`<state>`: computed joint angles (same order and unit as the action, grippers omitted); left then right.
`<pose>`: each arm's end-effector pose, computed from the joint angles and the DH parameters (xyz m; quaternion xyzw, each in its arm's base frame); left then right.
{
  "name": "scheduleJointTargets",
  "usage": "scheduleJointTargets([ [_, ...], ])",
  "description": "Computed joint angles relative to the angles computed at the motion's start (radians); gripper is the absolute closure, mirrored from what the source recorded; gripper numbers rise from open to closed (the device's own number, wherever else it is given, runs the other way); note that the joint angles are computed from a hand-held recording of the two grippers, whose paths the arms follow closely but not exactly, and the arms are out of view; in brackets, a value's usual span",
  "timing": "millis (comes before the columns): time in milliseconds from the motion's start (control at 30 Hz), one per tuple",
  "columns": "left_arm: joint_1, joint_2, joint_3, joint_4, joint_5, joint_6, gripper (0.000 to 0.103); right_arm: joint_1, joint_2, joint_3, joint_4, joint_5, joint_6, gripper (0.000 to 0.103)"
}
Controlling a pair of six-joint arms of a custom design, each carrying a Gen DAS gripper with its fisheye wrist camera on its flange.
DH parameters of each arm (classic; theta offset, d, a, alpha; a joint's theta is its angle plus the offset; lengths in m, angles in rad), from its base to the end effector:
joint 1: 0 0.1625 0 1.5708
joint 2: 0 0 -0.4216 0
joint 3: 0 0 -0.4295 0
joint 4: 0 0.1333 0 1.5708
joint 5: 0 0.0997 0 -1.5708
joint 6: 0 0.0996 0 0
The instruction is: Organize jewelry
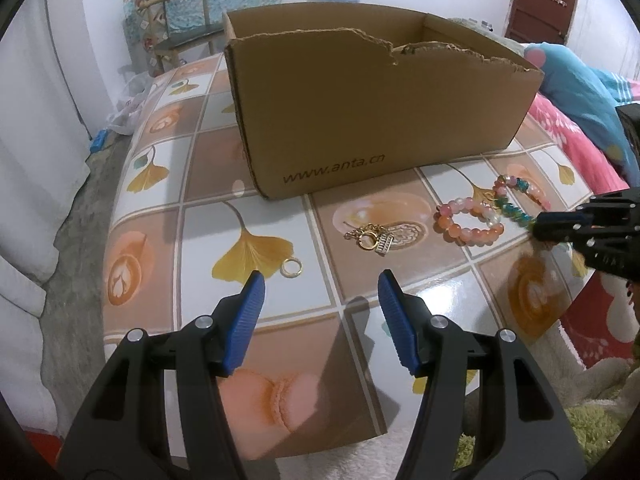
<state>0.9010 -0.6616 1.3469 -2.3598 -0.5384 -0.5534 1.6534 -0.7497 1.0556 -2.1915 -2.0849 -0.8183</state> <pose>-0.3063 -0.7392 0.1092 0.0250 0.8686 -0.3199 0.3777 0.1533 -0.8300 0.2688 0.3800 -0.8773 0.0512 0.2888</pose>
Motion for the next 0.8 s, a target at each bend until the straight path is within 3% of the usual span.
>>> scheduleJointTargets([
  [233,-0.002,0.008,-0.007,0.000,-0.004,0.018,0.046,-0.014,0.024,-0.047,-0.090,-0.074,0.012,0.093],
  [533,-0.004,0.008,-0.004,-0.006,-0.003,0.017,0.046,-0.040,0.040,-0.191,0.127,0.183,0.210,0.093],
  [700,-0.004,0.003,0.005,-0.016,0.000,0.011,0.046,-0.038,0.057,-0.231,0.095,0.202,0.240,0.093],
  [800,-0.003,0.002,0.005,-0.015,-0.001,0.008,0.046,-0.031,0.085,-0.252,0.032,0.127,0.201,0.093],
])
